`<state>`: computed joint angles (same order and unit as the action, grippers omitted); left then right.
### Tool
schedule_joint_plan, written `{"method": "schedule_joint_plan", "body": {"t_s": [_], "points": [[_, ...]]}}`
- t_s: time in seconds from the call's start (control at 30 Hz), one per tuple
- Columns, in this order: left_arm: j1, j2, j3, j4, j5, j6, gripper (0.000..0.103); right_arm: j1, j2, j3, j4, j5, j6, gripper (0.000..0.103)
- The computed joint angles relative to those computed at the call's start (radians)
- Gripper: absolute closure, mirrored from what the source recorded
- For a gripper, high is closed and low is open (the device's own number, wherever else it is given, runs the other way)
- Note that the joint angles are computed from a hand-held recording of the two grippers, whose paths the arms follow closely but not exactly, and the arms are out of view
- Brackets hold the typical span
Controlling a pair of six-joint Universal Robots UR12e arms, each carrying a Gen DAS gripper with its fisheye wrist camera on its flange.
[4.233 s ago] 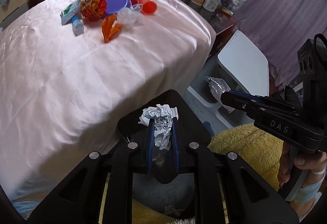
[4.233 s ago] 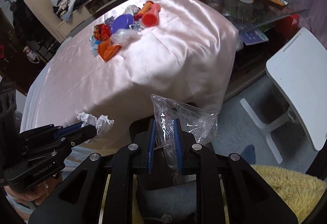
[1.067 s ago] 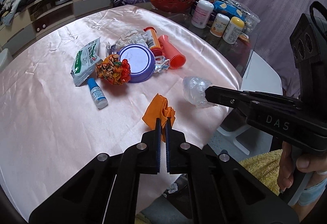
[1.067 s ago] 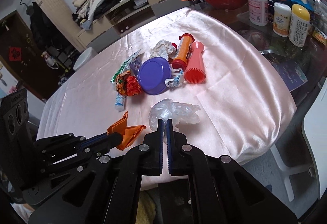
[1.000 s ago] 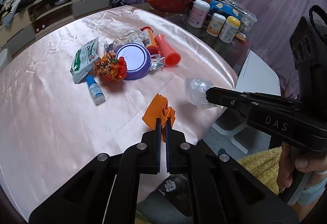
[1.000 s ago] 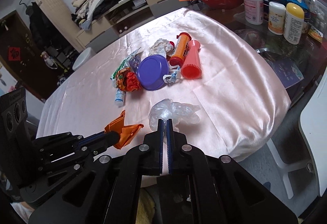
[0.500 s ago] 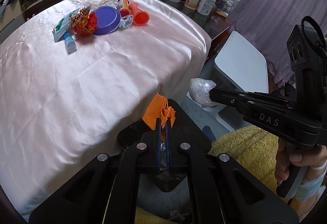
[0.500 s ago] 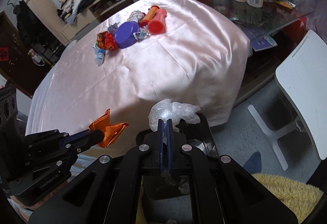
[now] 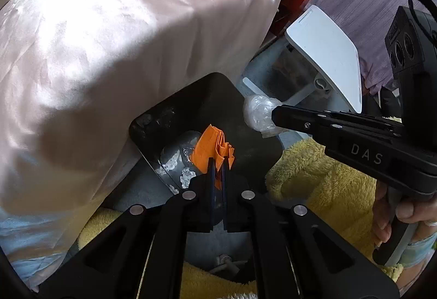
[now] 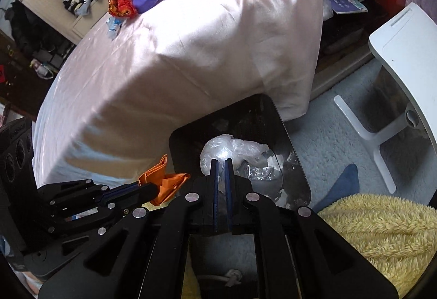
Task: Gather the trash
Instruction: 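Carry both items over the black bin and open both tools to drop them, then grasp the blue-capped eye-drop bottle with the left tool while the right grasps a blue-white wrapper strip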
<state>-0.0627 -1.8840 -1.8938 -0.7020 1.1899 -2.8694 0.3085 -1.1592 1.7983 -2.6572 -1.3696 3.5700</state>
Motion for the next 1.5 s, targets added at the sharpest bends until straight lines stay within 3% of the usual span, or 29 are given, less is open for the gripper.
{"method": "schedule_joint_plan", "body": {"t_s": [0.1, 0.23, 0.33, 0.4, 0.43, 0.47, 0.6, 0.77, 0.83, 1.07, 1.37, 1.5], "points": [[-0.002, -0.004, 0.002, -0.010, -0.005, 0.005, 0.097, -0.001, -0.001, 0.000, 0.004, 0.008, 0.006, 0.095], [-0.001, -0.006, 0.001, -0.009, -0.003, 0.005, 0.081, -0.004, -0.002, 0.001, 0.009, 0.007, 0.013, 0.094], [-0.001, -0.003, -0.003, 0.000, 0.000, -0.002, 0.076, -0.006, -0.003, 0.001, 0.015, 0.000, 0.024, 0.093], [0.002, 0.001, -0.005, 0.006, 0.001, -0.006, 0.072, -0.009, -0.005, 0.003, 0.015, -0.005, 0.037, 0.075], [0.003, 0.002, -0.009, 0.016, 0.003, -0.007, 0.070, -0.010, -0.005, 0.004, 0.012, -0.007, 0.043, 0.055], [0.004, 0.004, -0.010, 0.021, 0.007, -0.007, 0.069, -0.010, -0.006, 0.007, 0.005, -0.013, 0.048, 0.050], [0.009, 0.016, -0.018, 0.052, 0.022, -0.007, 0.057, -0.013, -0.011, 0.009, -0.004, -0.027, 0.055, 0.047], [0.026, 0.037, -0.027, 0.093, 0.034, -0.019, 0.048, -0.020, -0.023, 0.019, -0.062, -0.036, 0.073, 0.032], [0.033, 0.045, -0.028, 0.122, 0.047, -0.034, 0.042, -0.022, -0.028, 0.019, -0.086, -0.039, 0.074, 0.031], [0.064, 0.051, -0.006, 0.187, 0.081, -0.084, 0.039, -0.025, -0.016, -0.026, -0.125, -0.038, 0.054, 0.029], [0.093, -0.002, 0.079, 0.194, 0.152, -0.123, 0.038, -0.009, 0.080, -0.190, -0.082, -0.028, -0.029, 0.029], [0.093, -0.043, 0.128, 0.194, 0.185, -0.146, 0.038, -0.004, 0.137, -0.280, -0.039, -0.002, -0.069, 0.039]]}}
